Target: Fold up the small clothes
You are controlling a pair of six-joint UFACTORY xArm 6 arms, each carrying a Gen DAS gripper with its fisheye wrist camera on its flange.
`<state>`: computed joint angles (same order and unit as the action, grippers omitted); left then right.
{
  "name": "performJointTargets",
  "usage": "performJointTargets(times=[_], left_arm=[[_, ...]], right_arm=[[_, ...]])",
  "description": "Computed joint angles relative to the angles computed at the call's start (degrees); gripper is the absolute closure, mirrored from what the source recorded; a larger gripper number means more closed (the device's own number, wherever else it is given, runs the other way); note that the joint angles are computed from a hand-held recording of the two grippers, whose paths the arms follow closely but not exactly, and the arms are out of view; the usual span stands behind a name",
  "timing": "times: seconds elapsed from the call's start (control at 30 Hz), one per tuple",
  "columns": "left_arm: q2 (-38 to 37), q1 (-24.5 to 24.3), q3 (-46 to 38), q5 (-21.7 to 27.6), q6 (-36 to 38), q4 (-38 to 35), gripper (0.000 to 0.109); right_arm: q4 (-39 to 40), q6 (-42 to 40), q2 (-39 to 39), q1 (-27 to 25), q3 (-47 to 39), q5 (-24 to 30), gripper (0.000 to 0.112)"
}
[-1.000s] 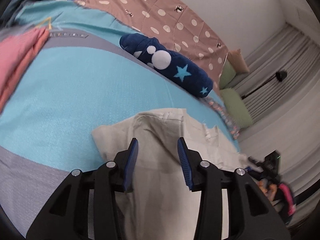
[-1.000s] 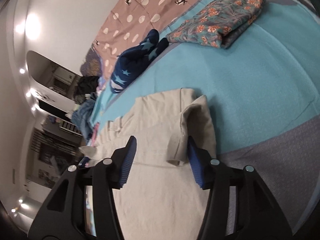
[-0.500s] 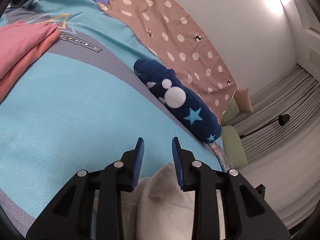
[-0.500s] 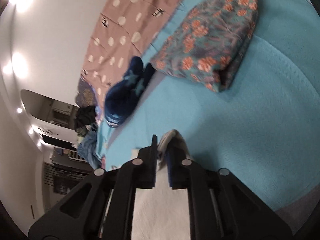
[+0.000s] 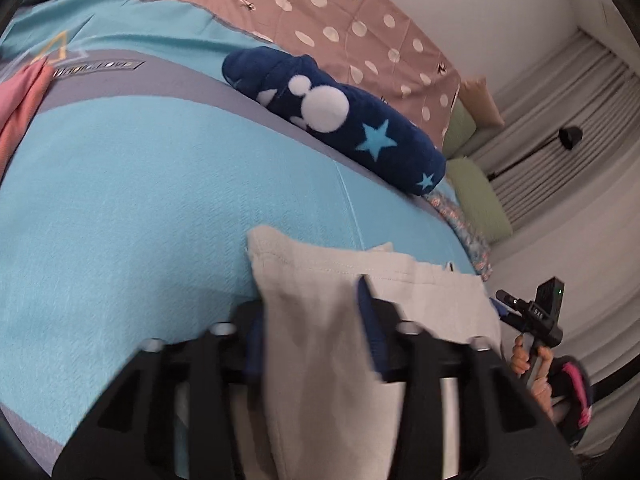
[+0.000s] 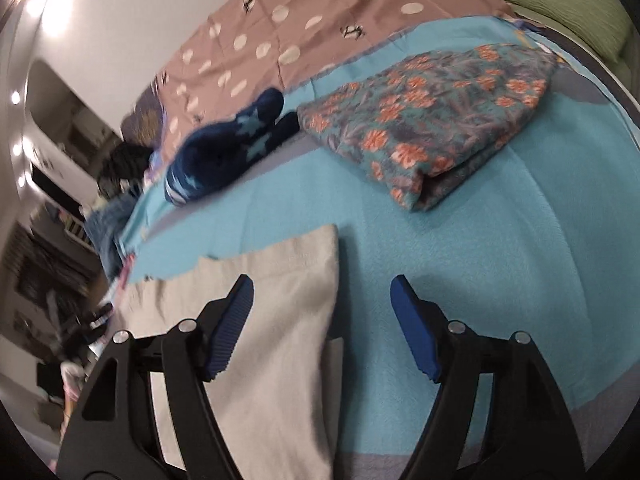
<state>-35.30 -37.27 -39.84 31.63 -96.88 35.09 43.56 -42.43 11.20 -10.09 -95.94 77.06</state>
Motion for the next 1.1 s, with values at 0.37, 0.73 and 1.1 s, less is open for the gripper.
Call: performJointTargets(times=[0.37,0.73,1.1], left_arm=[[-0.8,-7.21,-6.49,15.15,-5.81,16.05,0.107],[4.78,-20.48,-16.84,35.12,-3.43,13.75,0.064],[36.57,-21.76,-42.6,13.93,18.4,-1.85,0.046]], right_arm=[[11.93,-2.44,-1.98,-2.26,1.54,-1.98,0.109],[3.58,-12.02,-14.07,-12.03,14.58,5.83,0.075],[1.8,-25.25,-19.06,-29.12,20.03,27.02,0.074]])
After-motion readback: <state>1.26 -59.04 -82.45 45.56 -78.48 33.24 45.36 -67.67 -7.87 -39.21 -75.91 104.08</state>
